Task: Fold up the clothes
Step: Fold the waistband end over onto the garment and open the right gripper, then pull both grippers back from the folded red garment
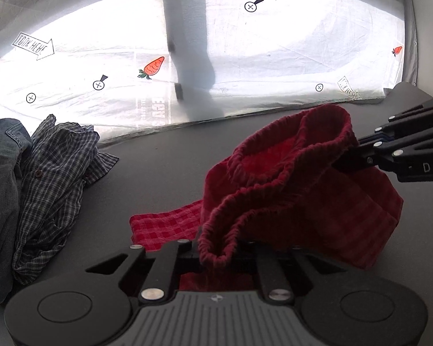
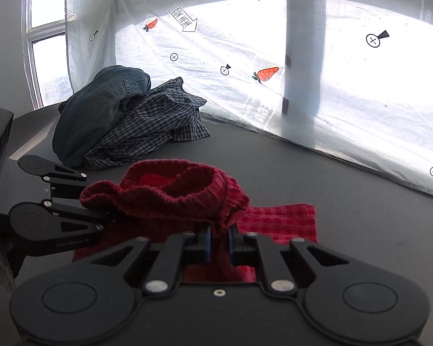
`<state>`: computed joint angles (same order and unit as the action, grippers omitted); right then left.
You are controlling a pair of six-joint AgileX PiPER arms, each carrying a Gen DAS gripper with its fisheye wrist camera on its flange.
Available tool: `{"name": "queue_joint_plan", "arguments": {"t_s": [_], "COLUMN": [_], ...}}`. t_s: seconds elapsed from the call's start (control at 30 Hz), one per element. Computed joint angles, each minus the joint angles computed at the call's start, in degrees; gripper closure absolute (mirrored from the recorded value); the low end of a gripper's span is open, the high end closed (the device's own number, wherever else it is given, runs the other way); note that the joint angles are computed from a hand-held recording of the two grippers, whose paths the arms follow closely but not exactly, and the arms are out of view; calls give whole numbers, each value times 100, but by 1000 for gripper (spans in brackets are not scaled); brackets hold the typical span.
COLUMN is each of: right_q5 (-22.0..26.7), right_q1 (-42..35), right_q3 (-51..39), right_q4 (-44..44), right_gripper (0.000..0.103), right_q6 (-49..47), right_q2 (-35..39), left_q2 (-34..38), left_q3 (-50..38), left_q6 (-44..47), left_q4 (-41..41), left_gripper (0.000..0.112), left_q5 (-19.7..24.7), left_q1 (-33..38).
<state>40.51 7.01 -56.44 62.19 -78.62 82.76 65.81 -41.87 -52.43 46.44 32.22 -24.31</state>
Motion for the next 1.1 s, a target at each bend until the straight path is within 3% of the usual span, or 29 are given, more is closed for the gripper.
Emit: {"name": "queue_joint_plan", "arguments": {"t_s": [0.2, 0.4, 0.47, 0.53, 0.6, 0.67, 0.9, 1.1], "right_q5": [-899, -2014, -2497, -2709, -2605, -2272, -1045, -706], "right_q1": [519, 1116, 1301, 1283, 1087, 768, -125, -195], "right_q3": [-446, -709, -679, -569, -447, -310, 377, 724], "right_q4": [93, -785, -1345, -1127, -614, -300, -820, -1156], "right_gripper": [92, 87, 72, 68, 65, 53, 55, 61], "right_q6": [450, 1442, 2109, 2071, 1767, 1653, 1982, 2042], "right_q2": [780, 1351, 1421, 1355, 1168, 926, 62, -14], "left_q2": [1126, 1970, 2067, 2014, 1755, 1369, 90, -158], "left_q3": [-916, -1389, -1473, -1526, -1414, -1247, -357, 80], "left_q6": [513, 328, -397, -1007, -1285, -1305, 57, -509], "left_q4": [-1010, -1045, -538, -140, 59, -145, -2440, -2280], "left_gripper": [97, 87, 77, 70, 63, 57, 48, 48], "left_q5": [-189, 29, 421, 921, 1151, 1294, 1407, 1407], "left_q1": [857, 1040, 912, 787, 773, 850, 1151, 418]}}
